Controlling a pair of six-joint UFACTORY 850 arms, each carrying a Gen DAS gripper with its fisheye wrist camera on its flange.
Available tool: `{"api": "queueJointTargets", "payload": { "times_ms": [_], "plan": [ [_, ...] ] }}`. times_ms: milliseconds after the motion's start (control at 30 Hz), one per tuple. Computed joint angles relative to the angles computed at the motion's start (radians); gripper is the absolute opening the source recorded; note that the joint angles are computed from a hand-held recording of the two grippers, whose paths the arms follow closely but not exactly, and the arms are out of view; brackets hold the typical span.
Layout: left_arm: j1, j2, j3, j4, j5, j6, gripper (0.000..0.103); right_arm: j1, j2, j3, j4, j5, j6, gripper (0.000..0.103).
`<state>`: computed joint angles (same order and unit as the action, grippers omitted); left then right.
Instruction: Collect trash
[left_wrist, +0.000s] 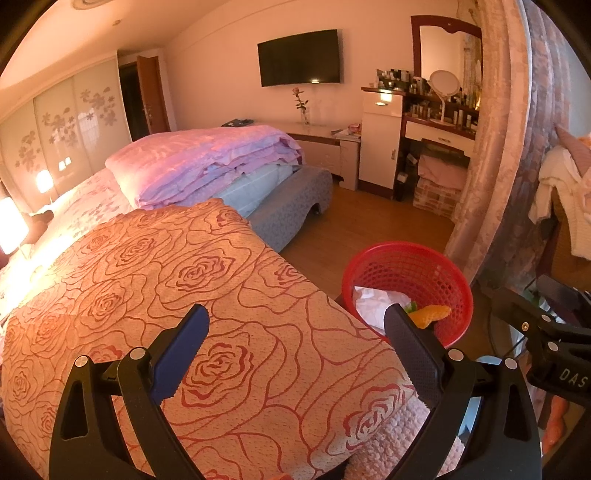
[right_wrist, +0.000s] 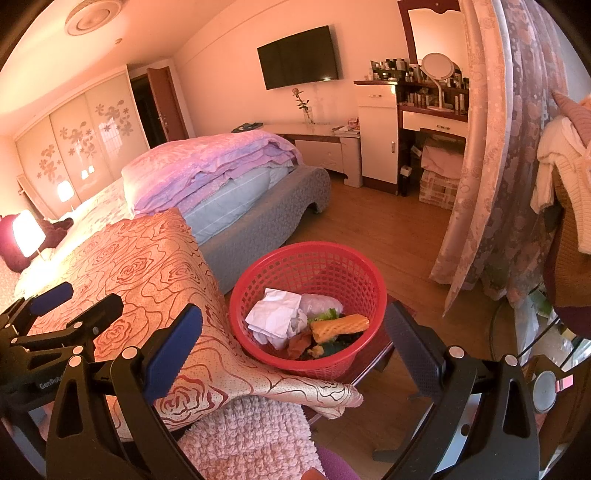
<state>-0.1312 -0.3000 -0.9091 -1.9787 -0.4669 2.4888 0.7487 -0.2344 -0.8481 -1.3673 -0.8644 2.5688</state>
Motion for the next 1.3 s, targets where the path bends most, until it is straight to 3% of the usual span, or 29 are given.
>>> {"api": "queueJointTargets", "payload": {
  "times_ms": [733,1000,1200,1300],
  "plan": [
    [-0.006,0.005,-0.001,0.007,0.006,-0.006,0.092,0.001,-0.002,0.003,0.0,0.003,0.005,0.096],
    [0.006,0.014,0.02,0.044,-0.059,-0.012,0.092,-0.003,-0.006,0.018,-0.001,0.013,0.028,0.096],
    [0.013,-0.014,-0.024,0.17,-0.031,-0.164,0.092,-0.009,-0.007,0.015,0.007,0.021,0.019,0.096],
    [0.037,-0.038,-0.063,0.165,0.0,-0.206,0.092,-0.014,-0.014,0.009,0.01,0.034,0.008,0.096]
  ]
}}
